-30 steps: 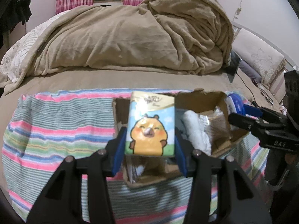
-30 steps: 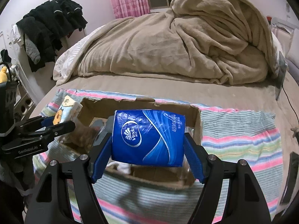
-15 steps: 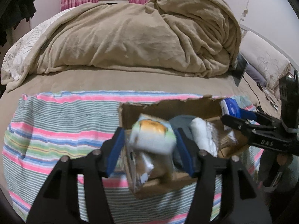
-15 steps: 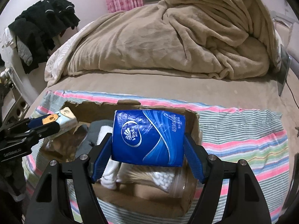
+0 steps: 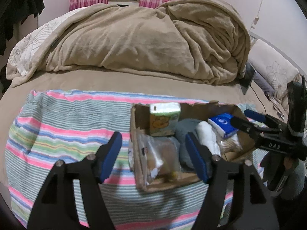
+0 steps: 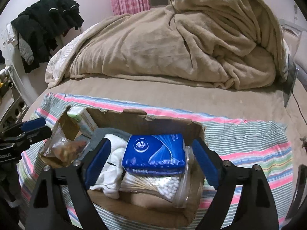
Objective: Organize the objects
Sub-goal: 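Lower the capybara pack with the left gripper while the right lowers the blue pack into the box, then open both grippers and withdraw them from the box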
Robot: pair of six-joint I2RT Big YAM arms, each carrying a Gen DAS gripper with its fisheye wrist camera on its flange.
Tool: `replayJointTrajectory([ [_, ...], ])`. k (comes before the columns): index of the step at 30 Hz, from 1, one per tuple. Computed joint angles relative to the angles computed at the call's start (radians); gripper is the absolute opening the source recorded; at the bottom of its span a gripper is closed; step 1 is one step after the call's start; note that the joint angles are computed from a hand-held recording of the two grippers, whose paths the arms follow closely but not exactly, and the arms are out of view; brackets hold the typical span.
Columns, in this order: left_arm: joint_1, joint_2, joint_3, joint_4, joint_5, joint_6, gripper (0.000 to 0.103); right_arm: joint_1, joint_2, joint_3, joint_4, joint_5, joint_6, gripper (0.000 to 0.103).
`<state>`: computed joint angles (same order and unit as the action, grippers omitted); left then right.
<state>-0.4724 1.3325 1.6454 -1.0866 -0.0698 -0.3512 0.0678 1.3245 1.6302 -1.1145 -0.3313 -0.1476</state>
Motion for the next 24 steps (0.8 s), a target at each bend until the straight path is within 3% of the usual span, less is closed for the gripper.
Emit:
replayJointTrajectory([
  [10, -0.004, -0.055, -0.044, -0.007, -0.004, -0.021, 0.073, -0.010, -0.031, -0.014, -0.027, 0.022, -0.021, 0.092],
  [14, -0.002, -0.081, -0.073, -0.004, -0.007, -0.034, 0.077, 0.003, -0.047, -0.049, -0.005, 0.102, -0.052, 0.092],
  [16, -0.001, -0.087, -0.084, -0.004, -0.005, -0.043, 0.078, 0.019, -0.054, -0.076, 0.022, 0.188, -0.076, 0.092],
  [20, 0.000, -0.091, -0.101, -0.004, -0.001, -0.046, 0.078, 0.024, -0.048, -0.098, 0.038, 0.251, -0.088, 0.092],
  [24, 0.004, -0.089, -0.106, -0.005, -0.001, -0.043, 0.078, 0.023, -0.027, -0.089, 0.048, 0.254, -0.084, 0.092],
])
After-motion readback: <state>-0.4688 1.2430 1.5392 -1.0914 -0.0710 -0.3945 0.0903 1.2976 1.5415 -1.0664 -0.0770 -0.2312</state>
